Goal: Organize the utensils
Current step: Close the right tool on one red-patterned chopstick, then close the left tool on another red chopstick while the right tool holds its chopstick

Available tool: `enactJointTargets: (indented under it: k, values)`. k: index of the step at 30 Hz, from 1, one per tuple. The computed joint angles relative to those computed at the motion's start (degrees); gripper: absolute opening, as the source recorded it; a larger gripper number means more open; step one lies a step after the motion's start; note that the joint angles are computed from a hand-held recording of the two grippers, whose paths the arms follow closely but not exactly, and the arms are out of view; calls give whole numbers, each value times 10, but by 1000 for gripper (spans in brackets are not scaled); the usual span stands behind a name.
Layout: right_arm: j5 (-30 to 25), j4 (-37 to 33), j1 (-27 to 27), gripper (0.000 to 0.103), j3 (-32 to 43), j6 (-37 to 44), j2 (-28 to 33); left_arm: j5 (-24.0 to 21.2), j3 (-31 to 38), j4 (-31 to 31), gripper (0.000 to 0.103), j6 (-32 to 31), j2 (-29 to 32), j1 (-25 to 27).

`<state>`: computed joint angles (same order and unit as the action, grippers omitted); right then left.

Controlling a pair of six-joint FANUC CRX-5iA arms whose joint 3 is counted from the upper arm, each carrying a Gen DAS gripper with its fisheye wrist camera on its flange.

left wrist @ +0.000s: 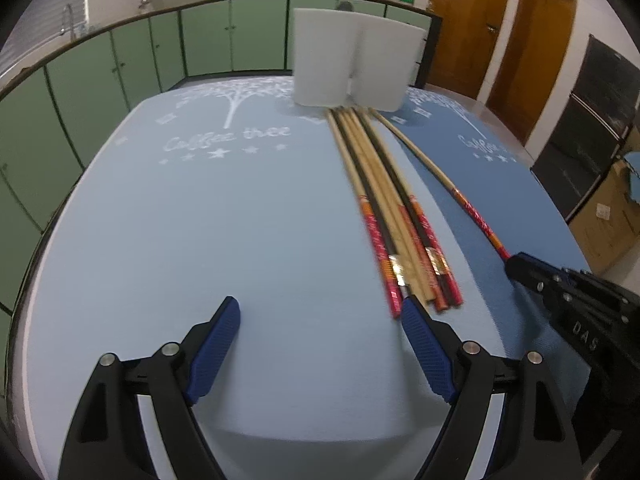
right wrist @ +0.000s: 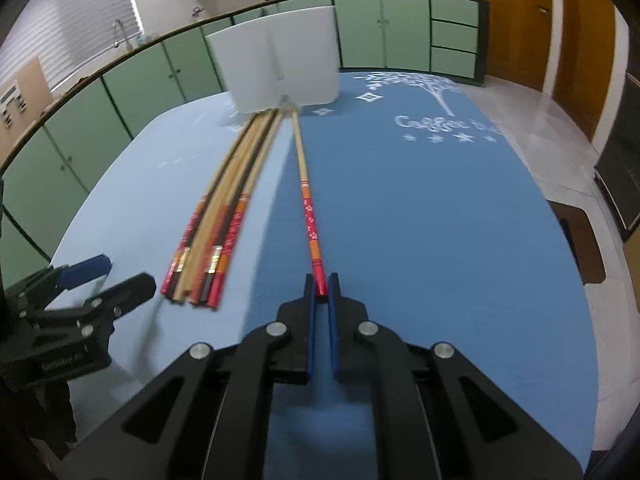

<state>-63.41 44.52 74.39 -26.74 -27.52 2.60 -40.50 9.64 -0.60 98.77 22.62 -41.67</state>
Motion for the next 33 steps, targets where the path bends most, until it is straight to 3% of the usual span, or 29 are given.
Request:
enactJointTargets:
  k: [8, 18, 21, 24, 33]
  values:
    - [11, 4, -3, 5, -12, -11, -8, -27, 31, -50, 81, 38, 13, -15]
    - [10, 4, -2, 6, -11, -13, -6, -31, 38, -64, 82, 45, 16, -19]
    - [11, 5, -1, 6, -12, -13, -6, -35, 42, -94, 74, 67, 15, -24]
    - [12, 6, 0, 6, -14, -11, -8, -51, 48, -125, 73, 110, 12, -23]
    - [10, 7, -3, 7, -11, -1, -4, -34, 41, -103, 71, 99, 11, -17]
